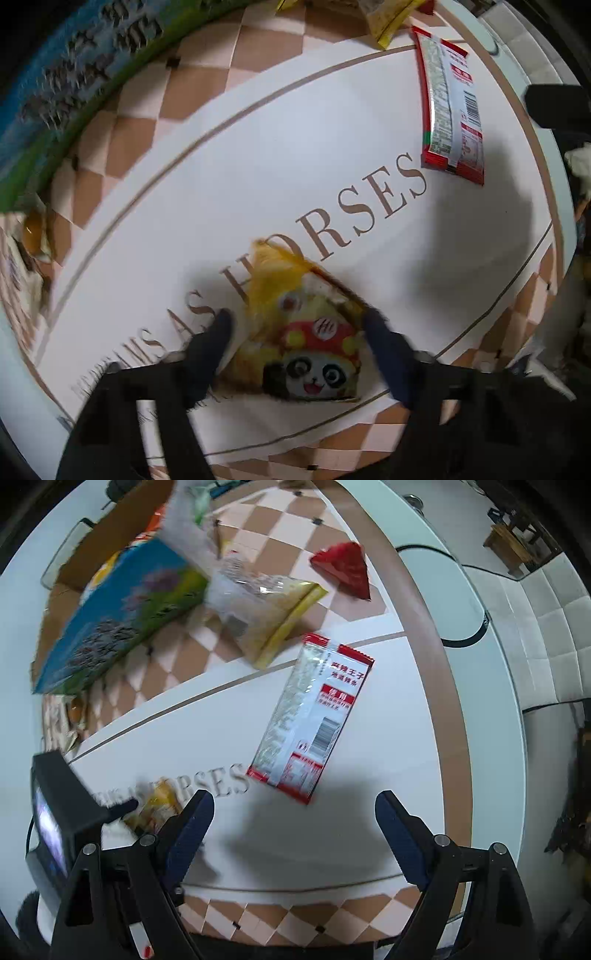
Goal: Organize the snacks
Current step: 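Grasp the yellow panda chip bag with the left tool while the right tool grasps the red-white spicy strip packet, then carry the yellow bag with the left tool while the right tool carries the red-white packet into the box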
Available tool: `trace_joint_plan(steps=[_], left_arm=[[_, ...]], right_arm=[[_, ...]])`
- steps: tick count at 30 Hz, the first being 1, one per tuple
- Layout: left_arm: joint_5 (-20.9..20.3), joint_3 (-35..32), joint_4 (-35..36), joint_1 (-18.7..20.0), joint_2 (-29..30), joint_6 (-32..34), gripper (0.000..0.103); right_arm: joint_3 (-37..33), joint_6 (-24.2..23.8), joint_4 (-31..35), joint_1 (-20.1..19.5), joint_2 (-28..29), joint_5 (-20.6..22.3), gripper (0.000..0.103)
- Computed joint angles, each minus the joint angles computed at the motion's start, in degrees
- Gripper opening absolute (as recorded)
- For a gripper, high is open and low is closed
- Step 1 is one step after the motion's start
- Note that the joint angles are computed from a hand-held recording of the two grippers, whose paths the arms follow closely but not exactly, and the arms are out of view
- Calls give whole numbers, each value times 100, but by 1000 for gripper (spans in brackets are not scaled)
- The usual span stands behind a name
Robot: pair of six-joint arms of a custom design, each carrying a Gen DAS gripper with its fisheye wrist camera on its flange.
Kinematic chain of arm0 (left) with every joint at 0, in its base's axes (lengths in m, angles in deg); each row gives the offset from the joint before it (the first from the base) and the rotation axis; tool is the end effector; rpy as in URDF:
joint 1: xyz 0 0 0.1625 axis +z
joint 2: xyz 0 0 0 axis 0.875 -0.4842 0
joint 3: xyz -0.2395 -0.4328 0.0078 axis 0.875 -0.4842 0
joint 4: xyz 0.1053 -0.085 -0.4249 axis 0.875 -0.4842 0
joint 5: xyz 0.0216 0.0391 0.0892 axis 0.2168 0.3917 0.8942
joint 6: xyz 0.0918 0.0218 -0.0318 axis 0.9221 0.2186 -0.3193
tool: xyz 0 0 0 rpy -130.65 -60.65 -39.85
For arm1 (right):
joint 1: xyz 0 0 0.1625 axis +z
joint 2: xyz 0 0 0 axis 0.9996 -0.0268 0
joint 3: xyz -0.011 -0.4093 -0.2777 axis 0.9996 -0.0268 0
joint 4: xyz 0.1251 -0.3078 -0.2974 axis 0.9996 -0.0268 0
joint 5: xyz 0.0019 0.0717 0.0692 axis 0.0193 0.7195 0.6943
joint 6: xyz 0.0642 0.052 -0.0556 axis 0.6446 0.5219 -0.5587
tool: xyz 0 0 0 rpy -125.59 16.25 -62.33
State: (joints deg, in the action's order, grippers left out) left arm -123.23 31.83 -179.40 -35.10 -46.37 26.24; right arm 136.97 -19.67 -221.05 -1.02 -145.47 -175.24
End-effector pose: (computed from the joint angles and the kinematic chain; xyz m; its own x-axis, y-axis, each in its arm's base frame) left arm -0.3424 -0.3383 -0.0186 -0.4754 0.7810 -0.4050 0.4418 0.6100 0.6578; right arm 0.0649 -0.2755 0.3021 -0.6640 0.6212 0.4162 0.4877 0.7817 -0.3887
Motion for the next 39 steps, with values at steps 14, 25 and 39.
trace_joint_plan(steps=[14,25,39], left_arm=[[-450,427,-707,354,-378,-2071,60],[-377,156,-289,308,-228,-1507,63],[-425,260,-338,315,-778,-2092,53]], right_arm=[[-257,-180,-673,-352,1892,-729,63],[12,-858,-644,366,2405,-969,58],[122,-1071,-1044,416,1698,-391,45]])
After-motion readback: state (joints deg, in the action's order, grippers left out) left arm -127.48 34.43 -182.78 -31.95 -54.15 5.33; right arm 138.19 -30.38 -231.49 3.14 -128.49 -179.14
